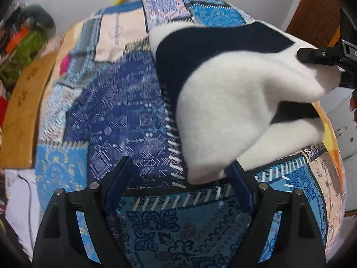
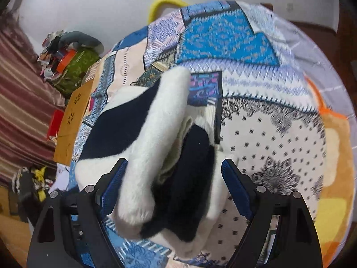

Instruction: Fold small clothes

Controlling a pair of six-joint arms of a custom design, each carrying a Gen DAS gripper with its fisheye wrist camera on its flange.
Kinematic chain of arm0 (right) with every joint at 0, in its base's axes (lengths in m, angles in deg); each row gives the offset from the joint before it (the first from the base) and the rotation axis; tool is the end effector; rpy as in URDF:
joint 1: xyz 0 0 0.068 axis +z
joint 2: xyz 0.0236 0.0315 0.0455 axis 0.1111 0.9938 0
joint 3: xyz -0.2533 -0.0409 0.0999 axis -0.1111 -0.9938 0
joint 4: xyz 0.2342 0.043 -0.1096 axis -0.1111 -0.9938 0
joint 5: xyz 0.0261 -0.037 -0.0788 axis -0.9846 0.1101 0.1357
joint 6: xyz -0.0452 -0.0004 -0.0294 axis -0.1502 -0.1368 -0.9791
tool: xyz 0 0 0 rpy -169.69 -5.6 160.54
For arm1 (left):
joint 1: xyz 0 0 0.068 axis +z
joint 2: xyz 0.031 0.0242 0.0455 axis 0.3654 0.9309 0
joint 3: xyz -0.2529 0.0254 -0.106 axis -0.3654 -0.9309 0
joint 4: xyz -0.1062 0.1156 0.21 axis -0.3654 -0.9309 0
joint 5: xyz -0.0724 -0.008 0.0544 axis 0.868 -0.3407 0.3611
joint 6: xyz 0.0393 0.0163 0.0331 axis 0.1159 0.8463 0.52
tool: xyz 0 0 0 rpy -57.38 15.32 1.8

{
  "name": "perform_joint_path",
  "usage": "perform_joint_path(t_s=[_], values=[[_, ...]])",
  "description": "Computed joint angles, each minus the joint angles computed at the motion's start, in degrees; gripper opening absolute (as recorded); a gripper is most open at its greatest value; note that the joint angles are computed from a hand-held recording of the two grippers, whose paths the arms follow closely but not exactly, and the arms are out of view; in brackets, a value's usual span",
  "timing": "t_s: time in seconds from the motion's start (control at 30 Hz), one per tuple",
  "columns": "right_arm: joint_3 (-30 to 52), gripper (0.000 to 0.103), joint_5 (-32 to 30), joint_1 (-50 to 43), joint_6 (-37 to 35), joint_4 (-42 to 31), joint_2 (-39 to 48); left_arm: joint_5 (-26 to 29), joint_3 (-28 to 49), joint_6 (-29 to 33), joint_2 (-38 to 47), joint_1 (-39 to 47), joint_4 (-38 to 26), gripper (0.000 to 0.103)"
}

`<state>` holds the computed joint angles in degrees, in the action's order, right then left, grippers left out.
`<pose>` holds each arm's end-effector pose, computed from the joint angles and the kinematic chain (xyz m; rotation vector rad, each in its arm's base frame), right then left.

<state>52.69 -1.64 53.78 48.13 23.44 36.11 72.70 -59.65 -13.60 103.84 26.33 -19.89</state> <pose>0.1299 0.1348 0.2074 0.3704 2.6405 0.5289 0.2037 0.0073 0.1123 0.6455 2.6742 -0.2560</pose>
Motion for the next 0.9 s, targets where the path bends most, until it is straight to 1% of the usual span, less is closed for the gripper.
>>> perform_joint_path(t_s=[0.13,0.27,0.33,0.37,0.43,0.47,0.53,0.6,0.73,0.9], values=[[-0.8,0.082,-2.0,-0.8,-0.1,2.4,1.5,1.6,1.4,-0.4,5.0,1.3,1.2,0.085],[0.3,0.081,-1.1,0.3,-1.1,3.0,3.8,2.1,1.7,-0.6,6.6,2.0,2.2,0.091],[0.8,0.072,-0.6,0.9,-1.8,3.7,4.7,2.4,1.8,-0.5,7.1,2.3,2.4,0.092],[1.0,0.071,-0.7,0.9,-2.1,4.2,5.2,2.5,2.0,-0.5,7.4,2.5,2.4,0.093],[1.4,0.059,-0.4,1.3,-2.3,5.0,6.0,2.6,2.2,-0.6,8.1,2.8,2.6,0.094],[1.6,0.055,-0.3,1.5,-2.4,5.3,6.4,2.6,2.2,-0.7,8.1,2.9,2.6,0.094],[2.3,0.040,0.9,2.6,-2.3,5.1,6.4,2.4,2.1,-1.1,8.0,2.8,2.5,0.094],[3.2,0.032,2.3,3.3,-2.8,4.6,6.3,2.0,1.7,-1.1,7.4,2.6,2.6,0.094],[7.1,0.027,6.6,7.1,-3.5,1.3,4.5,1.4,1.2,-1.5,7.0,2.2,3.3,0.094],[13.9,0.026,12.7,12.3,-4.3,-3.7,3.1,0.6,0.6,-2.3,6.0,1.9,3.3,0.094]])
